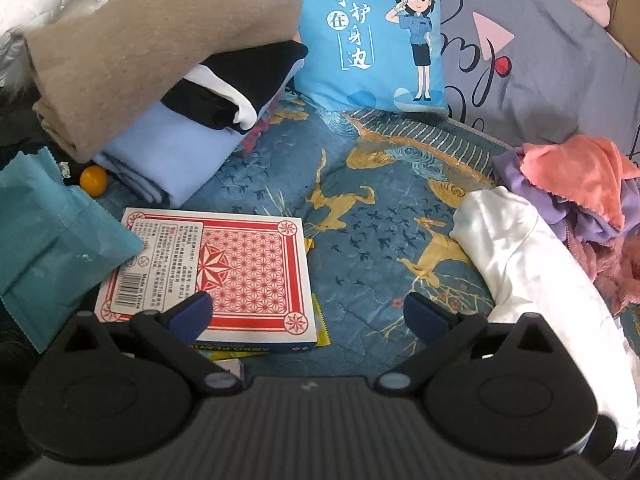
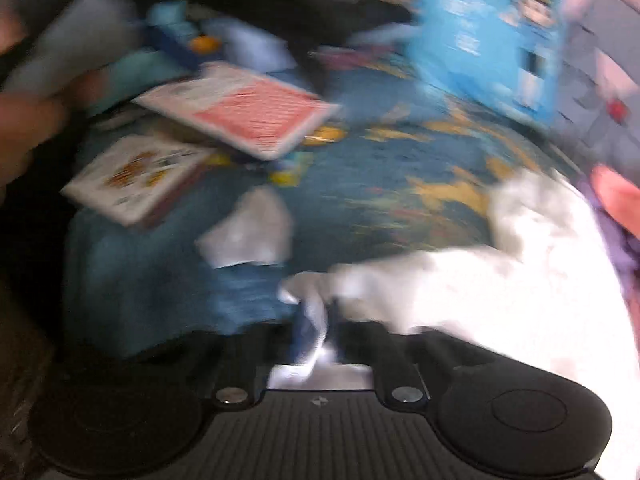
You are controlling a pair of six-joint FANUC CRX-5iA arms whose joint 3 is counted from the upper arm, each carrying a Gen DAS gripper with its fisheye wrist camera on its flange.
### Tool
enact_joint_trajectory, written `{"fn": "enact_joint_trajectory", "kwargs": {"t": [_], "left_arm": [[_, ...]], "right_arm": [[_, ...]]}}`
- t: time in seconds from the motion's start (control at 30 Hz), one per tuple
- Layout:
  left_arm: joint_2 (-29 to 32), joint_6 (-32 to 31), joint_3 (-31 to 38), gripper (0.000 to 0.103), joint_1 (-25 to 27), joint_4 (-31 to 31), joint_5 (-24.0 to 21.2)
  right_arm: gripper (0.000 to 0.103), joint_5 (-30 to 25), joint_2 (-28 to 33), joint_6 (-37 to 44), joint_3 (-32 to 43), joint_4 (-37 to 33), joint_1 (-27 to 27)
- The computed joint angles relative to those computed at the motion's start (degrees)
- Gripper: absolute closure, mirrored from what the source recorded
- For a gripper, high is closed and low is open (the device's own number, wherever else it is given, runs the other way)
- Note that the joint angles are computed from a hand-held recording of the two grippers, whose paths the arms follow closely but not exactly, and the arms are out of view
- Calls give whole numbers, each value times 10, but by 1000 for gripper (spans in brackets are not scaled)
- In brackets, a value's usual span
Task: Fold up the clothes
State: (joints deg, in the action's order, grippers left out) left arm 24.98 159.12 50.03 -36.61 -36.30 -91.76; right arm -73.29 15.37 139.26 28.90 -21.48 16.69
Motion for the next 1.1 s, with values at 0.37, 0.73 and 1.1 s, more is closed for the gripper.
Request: {"fn": "enact_joint_trajectory", "kwargs": {"t": [0.37, 0.73, 1.1], "left_arm": [[-26, 30, -24, 0, -6, -15, 10], [-19, 24, -6, 0, -11, -30, -23], [46, -101, 84, 0, -12, -7, -44]], "right_arm": [[98, -245, 111, -191, 260, -347, -168], [87, -328, 90, -114, 190, -253, -80], [65, -96, 24, -128, 123, -184, -193]]}}
